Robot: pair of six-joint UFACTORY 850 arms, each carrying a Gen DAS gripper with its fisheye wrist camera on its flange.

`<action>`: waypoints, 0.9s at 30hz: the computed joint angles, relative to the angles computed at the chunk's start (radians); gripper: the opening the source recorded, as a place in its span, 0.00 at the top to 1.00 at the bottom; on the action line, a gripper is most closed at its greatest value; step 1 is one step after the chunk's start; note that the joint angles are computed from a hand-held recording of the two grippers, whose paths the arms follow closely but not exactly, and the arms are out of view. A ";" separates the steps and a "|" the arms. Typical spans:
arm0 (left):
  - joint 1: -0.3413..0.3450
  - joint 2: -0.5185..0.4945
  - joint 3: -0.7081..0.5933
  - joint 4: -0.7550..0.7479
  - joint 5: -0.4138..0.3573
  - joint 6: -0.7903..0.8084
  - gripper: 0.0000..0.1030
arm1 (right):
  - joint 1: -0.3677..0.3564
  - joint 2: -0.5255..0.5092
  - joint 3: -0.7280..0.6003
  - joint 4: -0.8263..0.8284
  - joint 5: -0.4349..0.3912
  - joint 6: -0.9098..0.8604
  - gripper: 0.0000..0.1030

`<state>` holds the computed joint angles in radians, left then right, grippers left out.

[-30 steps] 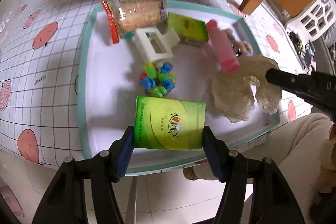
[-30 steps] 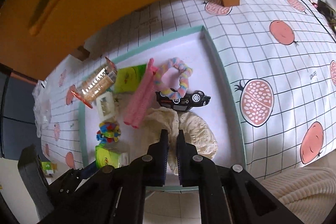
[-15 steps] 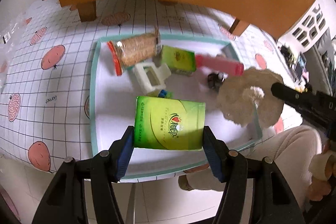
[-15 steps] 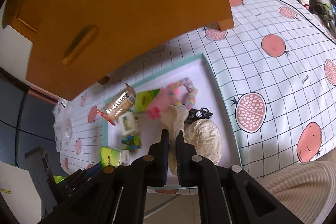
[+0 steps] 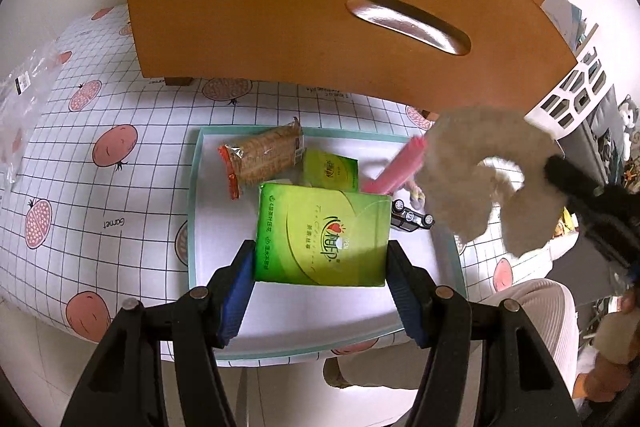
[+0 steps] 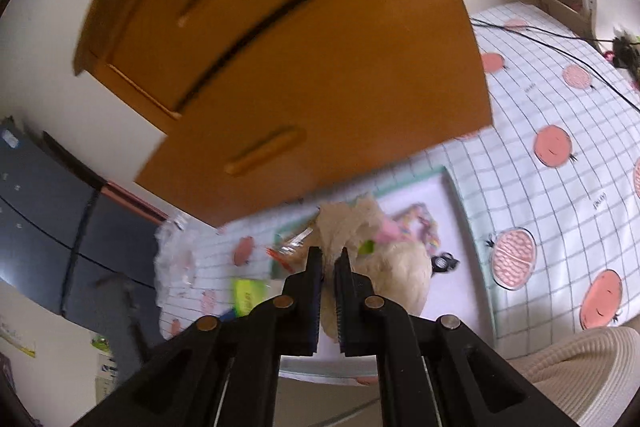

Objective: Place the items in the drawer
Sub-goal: 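Lift and carry the lace cloth and tissue pack toward the open drawer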

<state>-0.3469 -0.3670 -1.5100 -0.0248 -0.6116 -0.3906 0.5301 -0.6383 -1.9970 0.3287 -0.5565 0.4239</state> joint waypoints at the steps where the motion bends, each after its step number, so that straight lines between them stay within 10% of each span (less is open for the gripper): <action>1: 0.001 0.000 0.001 -0.001 -0.001 -0.003 0.37 | 0.000 0.003 -0.001 0.005 0.006 -0.003 0.94; 18: -0.002 0.031 -0.018 -0.011 0.021 0.015 0.37 | -0.004 0.020 0.013 0.015 0.023 -0.005 0.94; 27: 0.021 0.031 -0.242 -0.096 0.099 0.191 0.37 | -0.016 0.026 -0.161 -0.058 0.077 -0.025 0.94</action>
